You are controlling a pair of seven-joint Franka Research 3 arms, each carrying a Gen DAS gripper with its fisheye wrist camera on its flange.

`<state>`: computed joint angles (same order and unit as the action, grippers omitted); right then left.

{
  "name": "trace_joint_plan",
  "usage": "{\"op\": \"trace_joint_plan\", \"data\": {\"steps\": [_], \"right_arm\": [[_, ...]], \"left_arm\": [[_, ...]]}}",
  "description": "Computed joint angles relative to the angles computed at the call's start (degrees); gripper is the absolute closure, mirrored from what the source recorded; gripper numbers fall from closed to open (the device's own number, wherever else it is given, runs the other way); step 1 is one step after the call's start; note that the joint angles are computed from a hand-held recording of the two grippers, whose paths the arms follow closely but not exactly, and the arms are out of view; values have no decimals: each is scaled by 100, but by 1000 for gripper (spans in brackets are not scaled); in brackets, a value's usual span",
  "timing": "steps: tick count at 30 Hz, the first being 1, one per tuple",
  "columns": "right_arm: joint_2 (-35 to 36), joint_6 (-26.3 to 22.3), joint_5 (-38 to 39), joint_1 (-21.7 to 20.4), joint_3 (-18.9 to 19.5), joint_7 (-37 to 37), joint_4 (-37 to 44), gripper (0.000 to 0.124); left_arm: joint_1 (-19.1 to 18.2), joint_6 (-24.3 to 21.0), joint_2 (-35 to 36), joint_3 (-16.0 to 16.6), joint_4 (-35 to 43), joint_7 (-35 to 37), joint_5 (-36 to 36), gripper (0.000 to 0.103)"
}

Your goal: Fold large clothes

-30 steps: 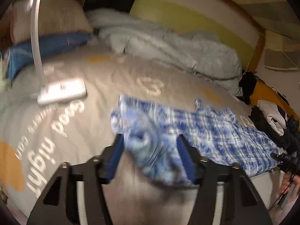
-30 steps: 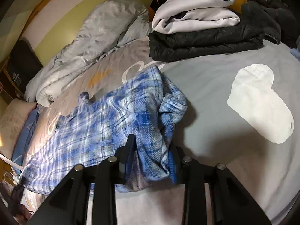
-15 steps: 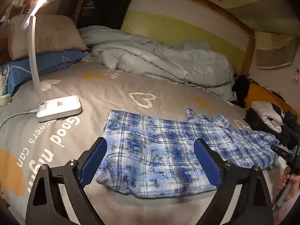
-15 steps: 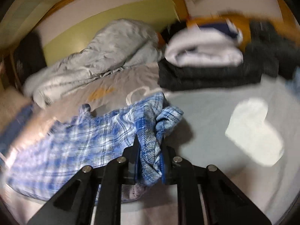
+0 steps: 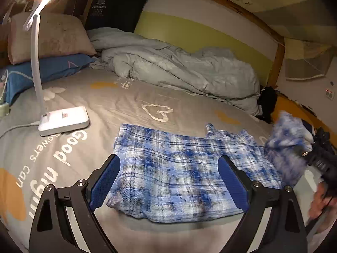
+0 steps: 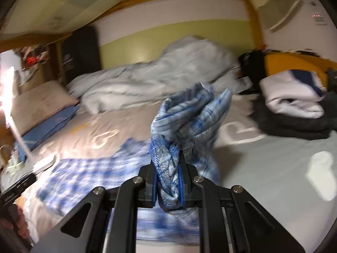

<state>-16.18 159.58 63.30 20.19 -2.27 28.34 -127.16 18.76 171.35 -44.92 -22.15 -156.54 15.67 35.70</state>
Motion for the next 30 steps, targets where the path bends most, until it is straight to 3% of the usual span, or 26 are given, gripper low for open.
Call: {"op": "trace_joint_plan", "data": {"steps": [5,10,15,17,19,20,22,24,25,28,30], "right_arm": [[84,-109,-583,94,271,88,-277,110],[165,-111,-731,192,221,-207,-460,107],[-39,-777,-461,160,-45,-625,-466,99],[-148,-1263,-299,93,-157,-727,-470,84],[-248,-1815,-241,2,-260,-986,-408,50],[-357,-1885,-108,-5,-290,-1380,-430,44],[-562,-1471,320,9,-210,-1898,-578,39],[-568,-1135,500,-43,-135,-1790,-541,36],[-512,-1010,525,-68,-95,-1613,-475,30],[-194,-24,360,-237,177,-560,-350,22],[75,-21,-188,-375,197,276,-213,22]], "left_arm": [[-42,-62,84,-14,50,70,52,10],[-110,-51,219,1,109,91,71,10],[-213,-34,363,43,174,174,83,10],[-204,-44,373,19,184,166,108,10],[-233,-27,381,38,179,161,111,10],[-263,2,399,66,175,174,105,10],[-292,25,422,66,183,204,103,10],[-275,-12,436,7,209,221,134,11],[-273,-35,449,-20,225,232,155,11],[-318,-88,489,-39,263,236,188,11],[-354,-97,504,-40,267,213,197,11]]}}
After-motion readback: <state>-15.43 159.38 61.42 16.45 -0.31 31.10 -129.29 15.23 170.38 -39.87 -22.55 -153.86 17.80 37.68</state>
